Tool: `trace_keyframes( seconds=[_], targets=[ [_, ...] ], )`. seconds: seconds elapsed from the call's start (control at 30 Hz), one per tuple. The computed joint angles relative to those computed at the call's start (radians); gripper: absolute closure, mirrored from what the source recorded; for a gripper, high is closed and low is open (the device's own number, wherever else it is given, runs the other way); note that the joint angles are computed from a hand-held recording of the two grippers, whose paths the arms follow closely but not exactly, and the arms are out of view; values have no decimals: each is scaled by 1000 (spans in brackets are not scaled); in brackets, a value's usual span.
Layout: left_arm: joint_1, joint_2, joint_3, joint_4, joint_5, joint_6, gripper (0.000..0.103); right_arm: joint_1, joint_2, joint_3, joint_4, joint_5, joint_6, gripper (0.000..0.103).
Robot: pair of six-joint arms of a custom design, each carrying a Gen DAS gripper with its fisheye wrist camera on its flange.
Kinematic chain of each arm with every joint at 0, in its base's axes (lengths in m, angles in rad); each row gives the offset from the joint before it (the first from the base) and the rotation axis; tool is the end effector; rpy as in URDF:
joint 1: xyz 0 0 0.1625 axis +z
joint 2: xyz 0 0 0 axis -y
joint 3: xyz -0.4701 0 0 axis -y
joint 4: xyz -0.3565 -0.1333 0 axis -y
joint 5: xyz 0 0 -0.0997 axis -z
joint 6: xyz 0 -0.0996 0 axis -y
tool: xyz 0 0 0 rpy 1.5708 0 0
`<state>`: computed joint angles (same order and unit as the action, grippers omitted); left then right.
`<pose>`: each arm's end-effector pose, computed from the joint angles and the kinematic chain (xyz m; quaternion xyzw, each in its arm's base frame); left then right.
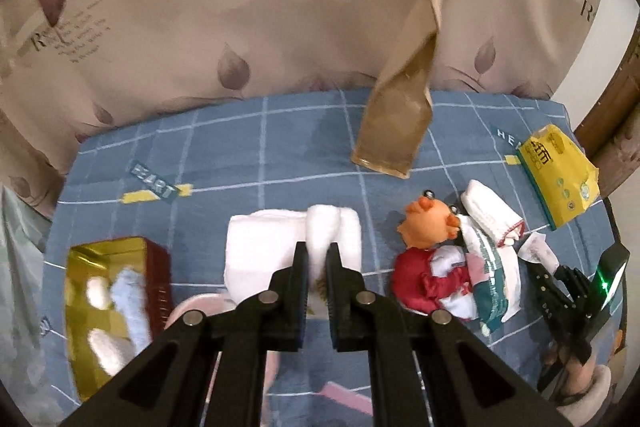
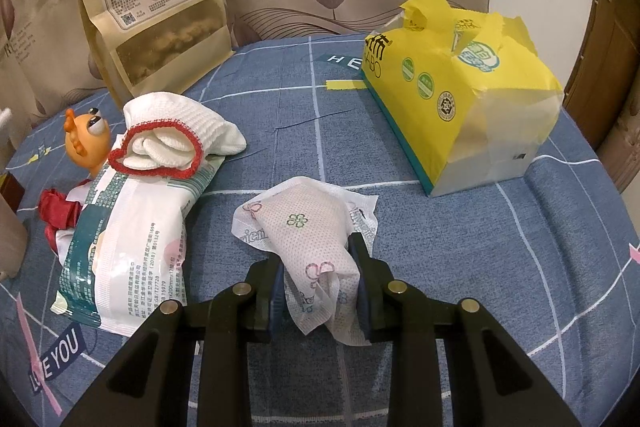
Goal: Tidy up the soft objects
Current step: 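Carry the white towel into the tray and open the left gripper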
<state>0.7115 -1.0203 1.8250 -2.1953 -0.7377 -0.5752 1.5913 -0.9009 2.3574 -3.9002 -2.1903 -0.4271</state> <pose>-0.3035 -0.5350 0.2225 0.1650 0.8965 -0.2029 0.3578 0.0849 -0.4571 0.2011 0.0659 -0.8702 0.3385 0.3518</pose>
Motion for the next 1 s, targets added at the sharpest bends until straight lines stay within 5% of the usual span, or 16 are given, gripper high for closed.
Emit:
trace_keyframes(
  seconds=[0.67,1.0],
  targets=[
    [98,-216,-37,363,201,-164,95,4,6,-3,-6,-11,-5,76],
    [216,-228,-21,314,179,-93,95,5,7,-5,-6,-17,-10,76]
  ],
)
